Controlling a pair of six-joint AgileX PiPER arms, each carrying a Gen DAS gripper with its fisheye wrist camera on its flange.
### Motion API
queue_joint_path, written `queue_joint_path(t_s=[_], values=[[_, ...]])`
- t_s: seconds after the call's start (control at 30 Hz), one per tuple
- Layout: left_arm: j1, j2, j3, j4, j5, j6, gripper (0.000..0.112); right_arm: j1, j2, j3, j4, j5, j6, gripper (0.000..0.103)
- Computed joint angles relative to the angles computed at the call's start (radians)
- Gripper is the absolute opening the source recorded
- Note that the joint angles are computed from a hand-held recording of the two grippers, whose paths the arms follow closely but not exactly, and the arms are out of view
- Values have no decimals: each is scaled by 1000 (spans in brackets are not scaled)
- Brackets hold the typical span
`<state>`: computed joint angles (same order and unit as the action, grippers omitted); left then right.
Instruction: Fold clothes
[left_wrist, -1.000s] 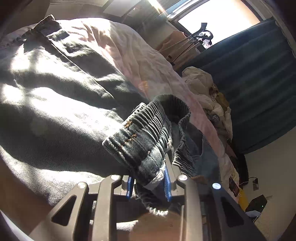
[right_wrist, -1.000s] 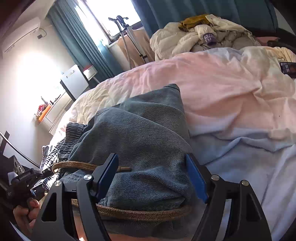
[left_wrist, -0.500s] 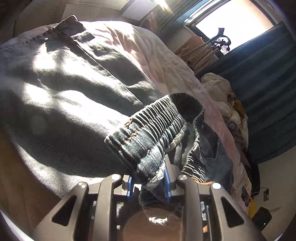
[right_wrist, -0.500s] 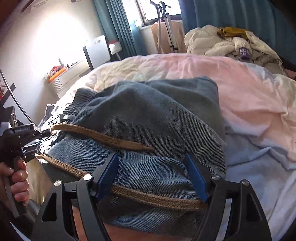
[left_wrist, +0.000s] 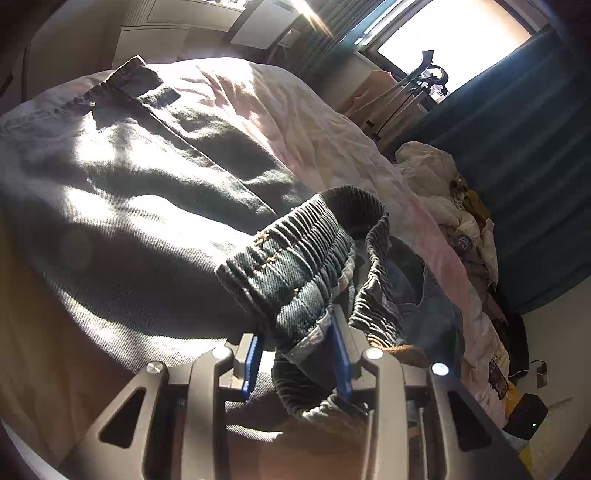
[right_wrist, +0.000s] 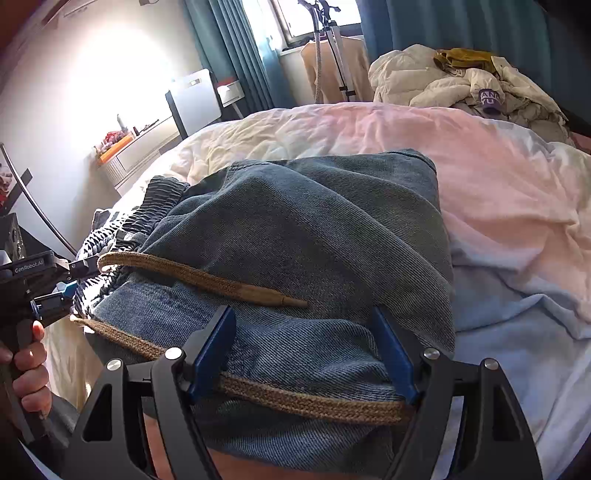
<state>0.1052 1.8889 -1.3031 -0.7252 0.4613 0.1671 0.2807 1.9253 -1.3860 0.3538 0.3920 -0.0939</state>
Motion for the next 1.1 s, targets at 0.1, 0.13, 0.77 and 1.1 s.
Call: queue_joint_path(t_s=[0.1, 0.13, 0.77, 1.1], values=[[-26, -39, 16, 185, -48, -163, 49, -1, -20, 19, 15, -5, -15, 76], [-25, -59, 34, 217, -63, -185, 50, -3, -26, 25, 28, -4, -23, 76], [668, 80, 51, -500, 380, 259, 73, 0, -83, 81, 20, -16, 15, 76], [663, 279, -50, -728, 475, 471, 73, 48, -53, 57, -247, -33, 233, 76]])
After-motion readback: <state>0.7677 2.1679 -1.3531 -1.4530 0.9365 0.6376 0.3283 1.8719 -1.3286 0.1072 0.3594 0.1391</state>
